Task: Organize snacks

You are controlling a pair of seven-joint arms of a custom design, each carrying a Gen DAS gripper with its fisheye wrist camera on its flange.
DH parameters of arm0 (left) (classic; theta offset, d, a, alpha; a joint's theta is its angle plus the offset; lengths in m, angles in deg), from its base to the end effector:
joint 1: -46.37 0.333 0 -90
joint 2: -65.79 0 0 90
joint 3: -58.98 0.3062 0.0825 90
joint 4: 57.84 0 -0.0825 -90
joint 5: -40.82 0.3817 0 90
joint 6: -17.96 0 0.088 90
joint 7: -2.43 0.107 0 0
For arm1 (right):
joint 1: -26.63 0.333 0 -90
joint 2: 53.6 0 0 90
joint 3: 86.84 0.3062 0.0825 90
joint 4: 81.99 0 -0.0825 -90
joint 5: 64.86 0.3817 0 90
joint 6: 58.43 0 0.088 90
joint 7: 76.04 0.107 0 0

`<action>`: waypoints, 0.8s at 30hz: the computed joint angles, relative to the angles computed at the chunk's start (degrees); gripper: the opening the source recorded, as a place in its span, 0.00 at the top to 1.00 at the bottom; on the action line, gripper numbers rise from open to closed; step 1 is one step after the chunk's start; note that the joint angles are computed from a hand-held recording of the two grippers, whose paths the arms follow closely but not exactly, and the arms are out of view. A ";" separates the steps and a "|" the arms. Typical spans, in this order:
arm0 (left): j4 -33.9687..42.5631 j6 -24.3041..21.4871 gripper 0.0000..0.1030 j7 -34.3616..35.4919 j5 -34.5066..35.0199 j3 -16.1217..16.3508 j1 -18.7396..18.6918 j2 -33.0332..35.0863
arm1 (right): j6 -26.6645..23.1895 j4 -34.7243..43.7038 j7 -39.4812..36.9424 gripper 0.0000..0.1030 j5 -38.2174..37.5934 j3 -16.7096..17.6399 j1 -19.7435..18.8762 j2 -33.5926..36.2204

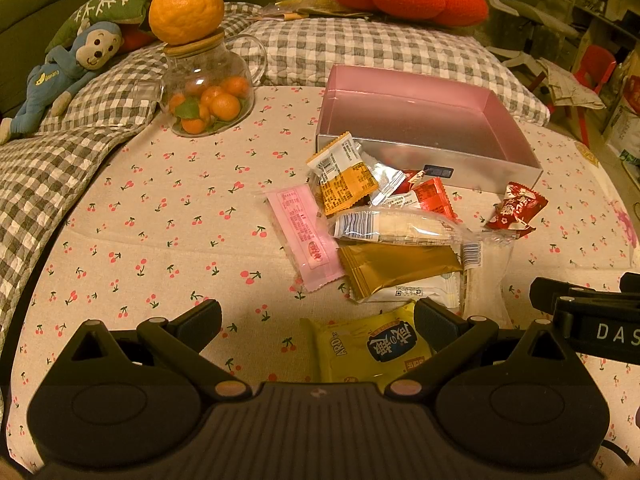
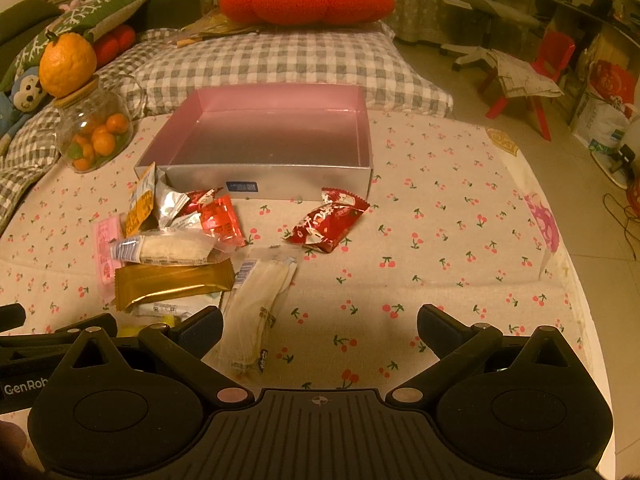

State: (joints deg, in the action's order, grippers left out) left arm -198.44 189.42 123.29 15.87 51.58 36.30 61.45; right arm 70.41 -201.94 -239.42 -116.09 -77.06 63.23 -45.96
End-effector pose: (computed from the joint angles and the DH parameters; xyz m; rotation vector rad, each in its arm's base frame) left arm 0.4967 -0.1252 0.3845 -1.4479 2.2705 -0.7205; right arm 0.4115 0.3978 0.3619 -1.3816 2.2754 -0.7730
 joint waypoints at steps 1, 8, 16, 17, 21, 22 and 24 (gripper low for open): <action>0.02 -0.03 0.00 0.06 -0.05 0.03 -0.02 0.00 | 0.04 0.01 -0.03 0.00 -0.01 -0.03 -0.03 0.01; -0.07 -0.04 0.00 -0.22 0.23 0.02 0.02 -0.04 | 0.02 0.11 -0.06 0.00 0.00 -0.06 0.02 0.10; -0.28 0.23 0.00 0.77 -0.66 0.25 -0.12 -0.01 | 0.04 0.27 -0.05 0.00 0.05 -0.09 0.22 0.28; -0.21 0.13 0.00 0.63 -0.55 0.20 -0.08 -0.01 | 0.08 0.23 -0.09 0.00 0.07 -0.10 0.20 0.23; -0.27 0.21 0.00 0.43 -0.28 0.14 0.02 -0.02 | 0.10 0.20 -0.08 0.00 0.12 -0.06 0.22 0.20; -0.27 0.21 0.00 0.47 -0.29 0.17 0.03 0.01 | 0.11 0.17 -0.19 0.00 0.15 -0.11 0.16 0.14; -0.21 0.15 0.00 0.43 -0.29 0.14 0.02 0.01 | 0.06 0.16 -0.06 0.00 0.15 -0.05 0.21 0.15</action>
State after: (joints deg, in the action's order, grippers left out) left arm -198.65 189.57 123.72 15.58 51.72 36.32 61.46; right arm 70.47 -201.79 -239.48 -115.95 -77.11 63.44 -45.81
